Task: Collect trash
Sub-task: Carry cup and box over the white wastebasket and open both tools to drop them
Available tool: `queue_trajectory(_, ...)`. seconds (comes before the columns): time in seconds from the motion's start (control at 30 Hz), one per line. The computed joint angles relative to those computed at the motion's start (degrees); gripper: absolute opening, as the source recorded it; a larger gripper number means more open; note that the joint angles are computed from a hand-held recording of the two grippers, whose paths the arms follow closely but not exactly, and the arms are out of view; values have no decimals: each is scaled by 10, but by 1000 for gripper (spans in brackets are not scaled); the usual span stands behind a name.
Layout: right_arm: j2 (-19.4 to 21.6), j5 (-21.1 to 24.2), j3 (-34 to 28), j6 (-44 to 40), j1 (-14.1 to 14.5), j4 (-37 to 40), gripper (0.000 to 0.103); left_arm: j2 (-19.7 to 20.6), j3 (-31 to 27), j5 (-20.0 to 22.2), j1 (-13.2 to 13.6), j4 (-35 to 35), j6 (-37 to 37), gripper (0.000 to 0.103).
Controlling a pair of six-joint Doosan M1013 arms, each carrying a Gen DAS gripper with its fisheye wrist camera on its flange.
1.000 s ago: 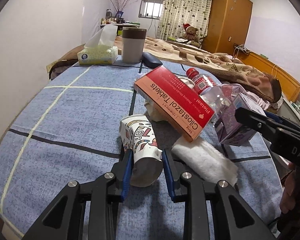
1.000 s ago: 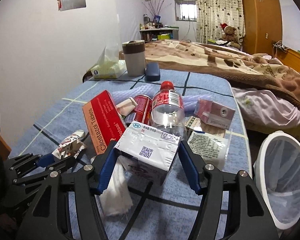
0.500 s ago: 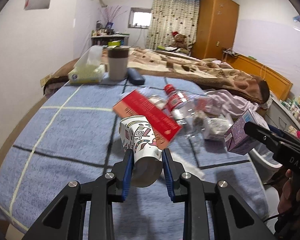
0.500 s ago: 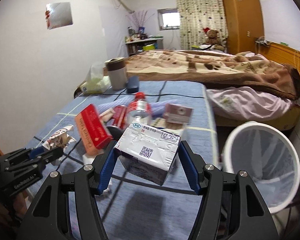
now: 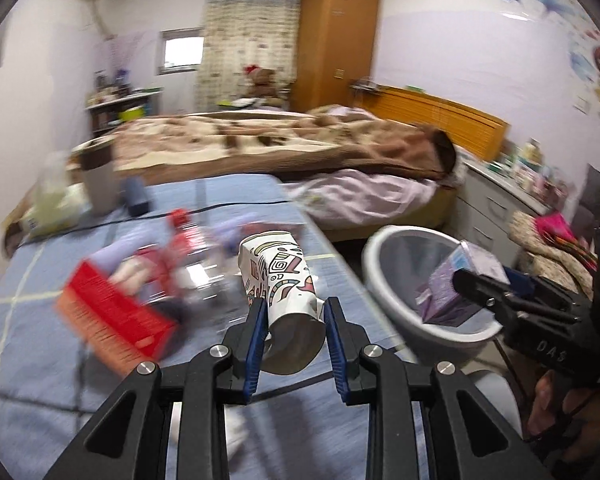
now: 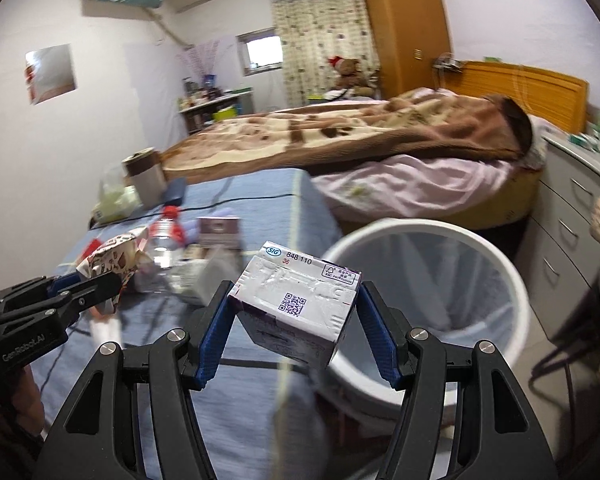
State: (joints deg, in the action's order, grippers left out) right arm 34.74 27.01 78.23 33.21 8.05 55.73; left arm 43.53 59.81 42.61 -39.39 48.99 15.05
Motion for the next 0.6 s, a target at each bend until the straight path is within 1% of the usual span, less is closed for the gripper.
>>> queue_trajectory(0.1,3,-10,-2,31,-7,-20,63,25,-43,-26,5,-56,73,29)
queue_trajectory(0.13,6,-15,-3,50,-9,-34,63,31,-55,-30,6,-72,92,29)
queue_trajectory(0.2,9,-17,-6,71,-14,-47,63,51,-89,-42,10,-127,152,29)
queue_trajectory(0.27,12,-19,-8,86,-18,-57,63,67,-116,-44,12,-162,194,29)
queue_trajectory(0.4,19,-17,-16,127,-22,-90,63,105,-180,-41,16,-248,288,29)
queue_trajectory(0.5,25,-11,-22,147,-25,-107,63,137,-234,-27,22,-317,351,29)
queue_trajectory(0.6,29,-4,-27,162,-28,-119,63,162,-276,-12,28,-371,394,30)
